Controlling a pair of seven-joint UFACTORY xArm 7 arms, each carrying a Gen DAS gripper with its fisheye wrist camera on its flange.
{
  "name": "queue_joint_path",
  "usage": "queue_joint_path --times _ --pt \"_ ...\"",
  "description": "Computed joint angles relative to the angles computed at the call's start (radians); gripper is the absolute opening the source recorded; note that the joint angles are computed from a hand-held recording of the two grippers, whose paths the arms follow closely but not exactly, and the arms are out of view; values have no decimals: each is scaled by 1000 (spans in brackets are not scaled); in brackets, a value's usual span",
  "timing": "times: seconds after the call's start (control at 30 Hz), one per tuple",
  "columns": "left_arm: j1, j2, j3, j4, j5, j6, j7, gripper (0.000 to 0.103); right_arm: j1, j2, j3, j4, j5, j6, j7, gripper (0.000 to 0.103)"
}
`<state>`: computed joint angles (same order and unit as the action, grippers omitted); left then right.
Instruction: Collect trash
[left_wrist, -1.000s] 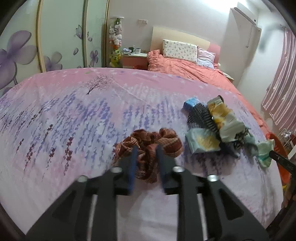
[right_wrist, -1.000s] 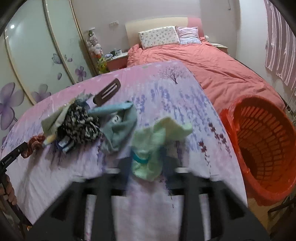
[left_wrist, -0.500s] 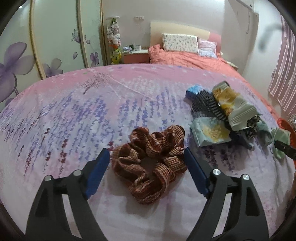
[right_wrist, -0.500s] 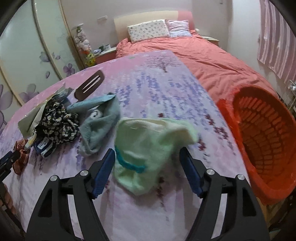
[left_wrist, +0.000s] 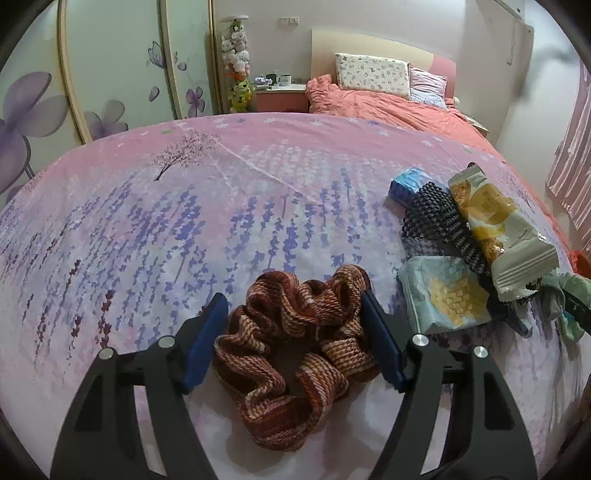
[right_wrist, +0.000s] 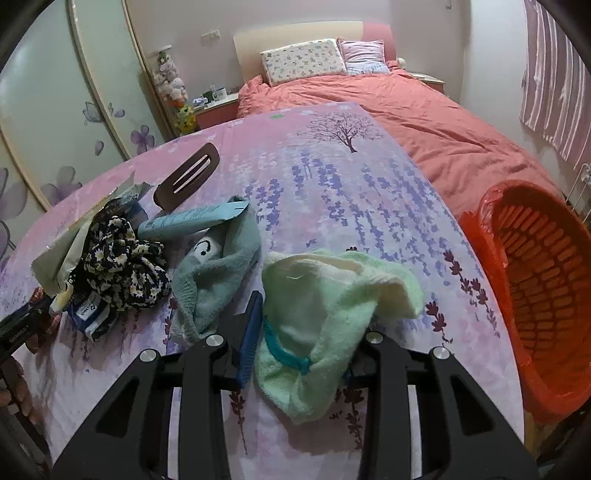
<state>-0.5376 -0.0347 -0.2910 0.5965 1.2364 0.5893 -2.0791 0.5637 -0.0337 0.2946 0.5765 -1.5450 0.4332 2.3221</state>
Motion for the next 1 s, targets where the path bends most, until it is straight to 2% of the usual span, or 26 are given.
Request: queue_joint_path --times 0.1,0.4,1.0 --pt "18 4 18 -9 -7 -53 4 76 1 -2 0 -2 4 0 -2 36" --pt "24 -1 13 -14 0 -57 -5 76 16 4 13 11 108 47 -109 36" --pt "47 -15 19 -42 62 -99 -52 79 16 6 8 14 89 36 -89 38"
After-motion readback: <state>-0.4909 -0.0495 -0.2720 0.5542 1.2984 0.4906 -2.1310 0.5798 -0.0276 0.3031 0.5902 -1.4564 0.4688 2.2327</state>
